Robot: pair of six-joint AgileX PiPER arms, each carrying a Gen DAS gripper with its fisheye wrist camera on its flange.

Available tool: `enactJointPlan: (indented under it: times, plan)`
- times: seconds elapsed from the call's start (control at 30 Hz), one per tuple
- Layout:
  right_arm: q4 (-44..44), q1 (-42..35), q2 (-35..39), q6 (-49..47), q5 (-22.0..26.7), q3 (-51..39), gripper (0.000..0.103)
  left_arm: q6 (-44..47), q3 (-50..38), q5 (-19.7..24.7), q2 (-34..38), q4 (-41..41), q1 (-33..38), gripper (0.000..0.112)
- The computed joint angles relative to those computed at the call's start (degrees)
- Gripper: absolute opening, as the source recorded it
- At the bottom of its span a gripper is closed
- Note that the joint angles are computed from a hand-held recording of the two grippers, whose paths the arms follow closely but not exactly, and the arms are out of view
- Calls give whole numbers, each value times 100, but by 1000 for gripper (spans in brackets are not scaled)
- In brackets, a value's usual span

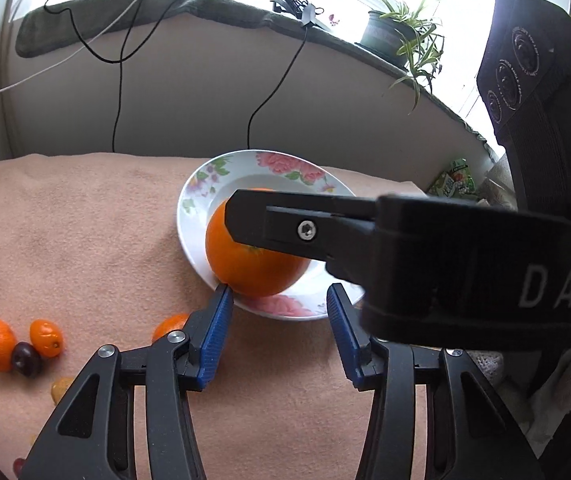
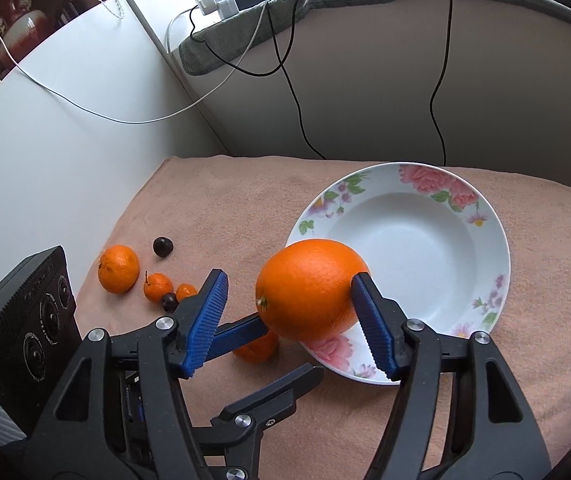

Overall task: Organize fruits
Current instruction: 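Carry the large orange onto the white floral plate and open the right gripper, then withdraw the right tool and move it toward the second large orange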

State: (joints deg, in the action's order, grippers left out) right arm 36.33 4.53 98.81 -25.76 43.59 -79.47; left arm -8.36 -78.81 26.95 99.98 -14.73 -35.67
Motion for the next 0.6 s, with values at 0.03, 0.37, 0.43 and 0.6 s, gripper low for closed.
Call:
enactJointPlan:
  times: [0.03, 0.37, 0.43, 0.6]
  plan:
    - [-28, -28, -32, 19, -20, 12, 66, -62, -20, -11, -34, 91, -55, 45]
    - [104, -531, -561, -58, -431, 462, 76, -432, 179, -47, -270, 560, -72, 45]
    - [203, -659, -667, -108, -455, 594, 78, -466, 261, -66, -334, 573, -40, 45]
    - [263, -885, -940, -199, -613, 958, 81, -790, 260, -80, -383, 907, -89, 47]
